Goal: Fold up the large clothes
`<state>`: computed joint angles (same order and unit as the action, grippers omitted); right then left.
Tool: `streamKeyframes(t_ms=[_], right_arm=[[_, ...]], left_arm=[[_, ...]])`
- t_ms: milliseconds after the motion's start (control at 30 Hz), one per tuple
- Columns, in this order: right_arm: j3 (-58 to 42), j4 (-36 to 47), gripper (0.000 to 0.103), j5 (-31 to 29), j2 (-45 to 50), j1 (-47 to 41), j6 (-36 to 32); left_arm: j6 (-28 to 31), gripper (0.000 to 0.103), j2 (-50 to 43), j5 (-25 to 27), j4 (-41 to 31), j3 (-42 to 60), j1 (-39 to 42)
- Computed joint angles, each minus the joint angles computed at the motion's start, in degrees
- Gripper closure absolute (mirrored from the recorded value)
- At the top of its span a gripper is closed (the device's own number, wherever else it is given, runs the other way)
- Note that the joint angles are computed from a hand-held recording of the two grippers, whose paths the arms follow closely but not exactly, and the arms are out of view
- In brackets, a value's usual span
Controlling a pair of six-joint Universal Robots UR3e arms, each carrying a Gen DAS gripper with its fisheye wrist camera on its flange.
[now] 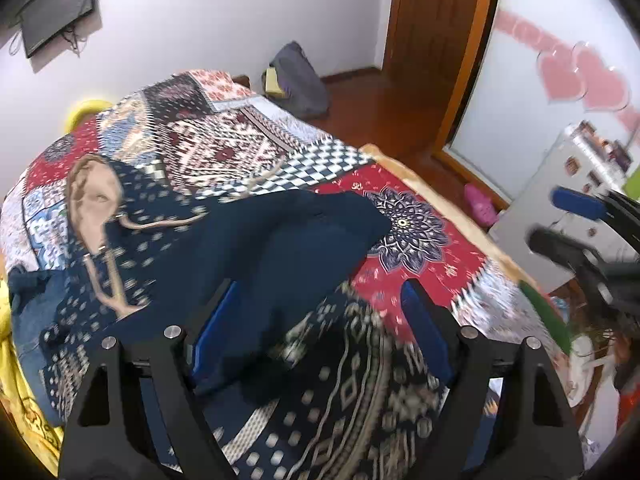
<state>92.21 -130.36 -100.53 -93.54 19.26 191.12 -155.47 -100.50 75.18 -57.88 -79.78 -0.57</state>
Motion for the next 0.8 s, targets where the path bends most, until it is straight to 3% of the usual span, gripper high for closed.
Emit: streamKeyframes(t_ms=[133,200,333,433,467,567,800], right_arm=[[4.31,-0.46,0.039,1.00,-1.37,-2.44,-1.41],[5.24,-0.73,0.039,0.16,-0.86,-2.74,-1.65],[6.98,-0.65,0.039,0.95,-1.45,-3.89,-2.91],[7.63,-0.91,0.039,1.04,-1.92,-3.95,-3.52],[7.88,-0.88,0.039,0.98,-2.32,-3.99,-3.77],[7.16,-0.28,0.039,0.14,-2.35,-3.14,-3.58],[4.99,1.38,0.039,-0.33,-3.13,-0.89,-2.43]], left_arm=[[-2.05,0.022,-11.54,2.87,-2.09,9.35,-4.52],[-2.60,0.028,-16.15,4.72,-2.02,12.40,-6.27],[-3.23,0.035,-20.18,9.03,3.13,12.00,-8.22],[-3.17,0.065,-20.60,15.24,13.38,7.91,-9.90],[-4.03,0.081,-20.75,16.85,15.36,7.32,-10.11],[-6.11,0.093,-18.36,12.27,14.86,6.23,-7.45],[-6.92,0.094,-4.34,-0.23,15.55,-0.84,0.88]])
